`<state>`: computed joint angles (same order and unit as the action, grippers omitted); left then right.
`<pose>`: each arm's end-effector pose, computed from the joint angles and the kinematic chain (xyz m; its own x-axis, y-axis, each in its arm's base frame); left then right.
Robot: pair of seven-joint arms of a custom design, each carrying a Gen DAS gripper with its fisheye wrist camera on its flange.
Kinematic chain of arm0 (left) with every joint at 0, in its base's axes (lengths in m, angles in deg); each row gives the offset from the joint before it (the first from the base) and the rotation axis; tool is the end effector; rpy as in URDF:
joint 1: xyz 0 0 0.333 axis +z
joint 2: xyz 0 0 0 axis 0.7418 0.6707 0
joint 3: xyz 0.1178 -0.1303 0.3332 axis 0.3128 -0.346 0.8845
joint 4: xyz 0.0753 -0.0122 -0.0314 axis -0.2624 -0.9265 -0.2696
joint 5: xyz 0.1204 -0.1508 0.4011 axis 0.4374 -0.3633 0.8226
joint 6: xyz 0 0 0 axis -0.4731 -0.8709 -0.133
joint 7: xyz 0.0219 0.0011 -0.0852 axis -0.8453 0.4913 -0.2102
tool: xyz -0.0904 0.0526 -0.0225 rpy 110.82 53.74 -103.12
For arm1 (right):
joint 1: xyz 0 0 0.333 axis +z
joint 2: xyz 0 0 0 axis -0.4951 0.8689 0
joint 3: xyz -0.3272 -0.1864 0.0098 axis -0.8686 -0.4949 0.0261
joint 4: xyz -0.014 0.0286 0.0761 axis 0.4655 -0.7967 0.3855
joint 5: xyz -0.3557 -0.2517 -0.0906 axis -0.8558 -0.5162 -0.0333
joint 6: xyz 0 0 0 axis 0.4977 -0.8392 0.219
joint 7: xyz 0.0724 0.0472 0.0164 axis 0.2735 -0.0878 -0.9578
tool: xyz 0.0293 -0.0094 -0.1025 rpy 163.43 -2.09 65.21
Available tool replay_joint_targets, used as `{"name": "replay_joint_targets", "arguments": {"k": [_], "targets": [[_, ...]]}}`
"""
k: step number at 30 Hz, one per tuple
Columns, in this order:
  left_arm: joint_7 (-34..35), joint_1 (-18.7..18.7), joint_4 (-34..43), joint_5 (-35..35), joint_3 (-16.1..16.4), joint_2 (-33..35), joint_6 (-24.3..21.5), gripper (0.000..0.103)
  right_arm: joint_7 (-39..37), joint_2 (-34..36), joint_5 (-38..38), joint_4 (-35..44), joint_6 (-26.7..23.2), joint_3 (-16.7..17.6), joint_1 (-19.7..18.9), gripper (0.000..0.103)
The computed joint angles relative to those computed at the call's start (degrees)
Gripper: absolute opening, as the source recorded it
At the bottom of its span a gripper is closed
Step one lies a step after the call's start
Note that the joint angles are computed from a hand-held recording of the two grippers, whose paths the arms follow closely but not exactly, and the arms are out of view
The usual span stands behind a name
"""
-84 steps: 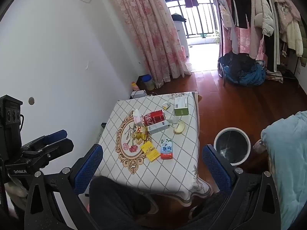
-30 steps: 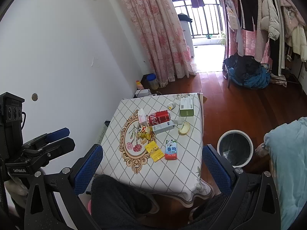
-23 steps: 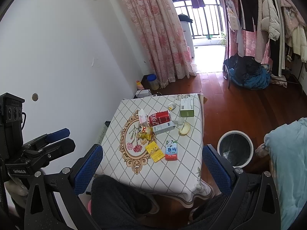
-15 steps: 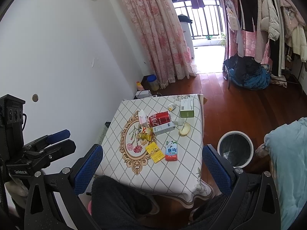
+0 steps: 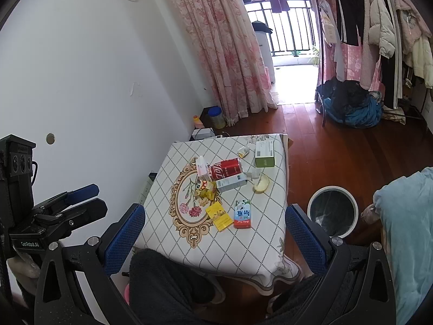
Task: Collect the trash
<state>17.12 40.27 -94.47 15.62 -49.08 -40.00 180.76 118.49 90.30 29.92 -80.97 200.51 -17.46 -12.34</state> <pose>0.5328 -0.2296 0.7851 0.0111 -0.9502 0.3113 -0.7236 -0.2225 -0.6534 0.5886 0.2611 0.8495 0.4795 -0.8294 -0.2867 -0.7373 -0.2035 -0.6442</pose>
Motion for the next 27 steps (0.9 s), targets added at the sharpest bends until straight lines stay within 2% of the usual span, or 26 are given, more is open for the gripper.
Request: {"name": "replay_joint_targets", "arguments": {"k": [13,17,21,23,25,27], "targets": [[0.08,-0.04,0.03,-0.14,0.06,-0.01,-0.1,0.103,-0.13,0.06,0.16,-0.01,0.08,0.04,-0.07,0.103],[-1.85,0.68,-0.07,2.09,-0.43,0.21,-0.51,0.103,1.03,0.73,-0.01,0.29,0.78,0.02,-0.09,0.103],[-12.21,3.25,0.77,13.99,-2.36,2.68,-6.59,0.103,4.22,2.52,-2.88,0.58,0.82,0.21,0.15,0.103],[-17.55,3.63,0.7,19.47,-2.31,4.97,-11.65,0.103,6.45,4.44,-4.73,0.31,0.88,0.29,0.32,0.103],[-20.6,2.97,0.15,22.41,-1.52,7.01,-15.34,0.103,8.64,6.98,-5.71,0.35,-0.32,0.46,0.37,0.103],[-22.17,2.16,-1.11,22.17,-0.17,8.88,-17.85,0.103,10.82,10.47,-6.22,0.79,-1.91,0.71,0.37,0.103]]}}
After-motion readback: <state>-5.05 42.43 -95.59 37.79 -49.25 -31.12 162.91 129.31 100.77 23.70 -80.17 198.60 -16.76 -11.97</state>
